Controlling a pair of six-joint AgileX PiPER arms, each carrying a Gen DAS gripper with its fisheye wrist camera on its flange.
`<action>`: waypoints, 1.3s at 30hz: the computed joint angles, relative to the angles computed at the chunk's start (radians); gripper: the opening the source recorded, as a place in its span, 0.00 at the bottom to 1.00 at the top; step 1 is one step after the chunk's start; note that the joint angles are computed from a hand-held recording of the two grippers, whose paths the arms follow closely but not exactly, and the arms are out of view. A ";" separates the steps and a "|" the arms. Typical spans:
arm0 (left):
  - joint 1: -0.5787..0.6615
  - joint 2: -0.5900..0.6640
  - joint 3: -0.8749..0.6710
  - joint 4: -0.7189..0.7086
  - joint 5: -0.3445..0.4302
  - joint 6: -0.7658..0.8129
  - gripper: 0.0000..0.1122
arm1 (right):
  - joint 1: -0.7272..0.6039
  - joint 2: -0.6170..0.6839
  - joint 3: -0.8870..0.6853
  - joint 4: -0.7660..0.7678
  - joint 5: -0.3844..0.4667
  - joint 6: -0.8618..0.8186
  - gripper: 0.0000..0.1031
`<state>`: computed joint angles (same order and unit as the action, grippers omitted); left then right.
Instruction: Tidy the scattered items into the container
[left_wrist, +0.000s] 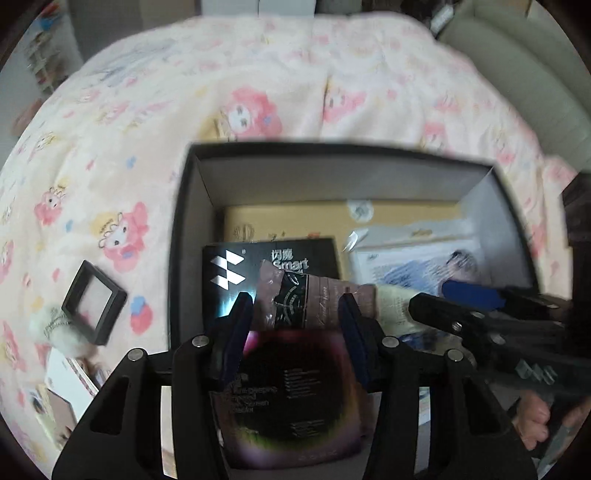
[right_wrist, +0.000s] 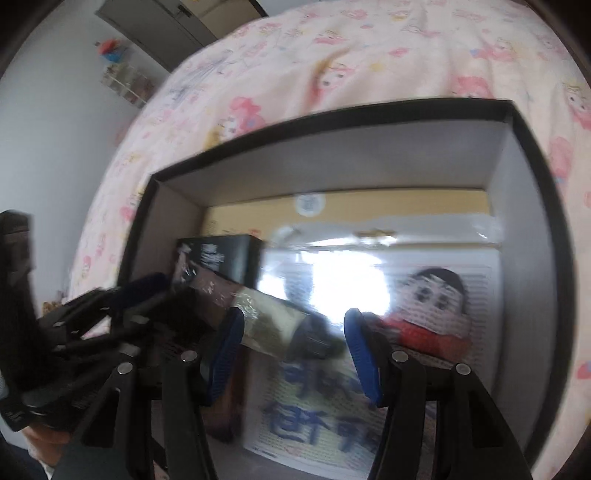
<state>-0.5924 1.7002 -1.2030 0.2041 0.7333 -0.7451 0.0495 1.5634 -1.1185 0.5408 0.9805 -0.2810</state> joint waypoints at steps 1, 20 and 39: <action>0.001 -0.038 0.042 -0.018 -0.035 -0.004 0.43 | -0.022 -0.013 0.001 -0.007 0.009 0.014 0.52; 0.081 0.116 -0.030 -0.327 -0.046 0.168 0.28 | 0.025 0.038 -0.084 -0.168 0.143 0.033 0.52; 0.130 0.114 -0.077 -0.224 -0.149 0.092 0.27 | -0.085 0.173 -0.247 -0.076 0.035 0.174 0.52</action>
<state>-0.4621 1.8138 -1.2796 -0.0201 0.5846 -0.6531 -0.0351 1.7368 -1.3656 0.4648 1.0155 -0.1068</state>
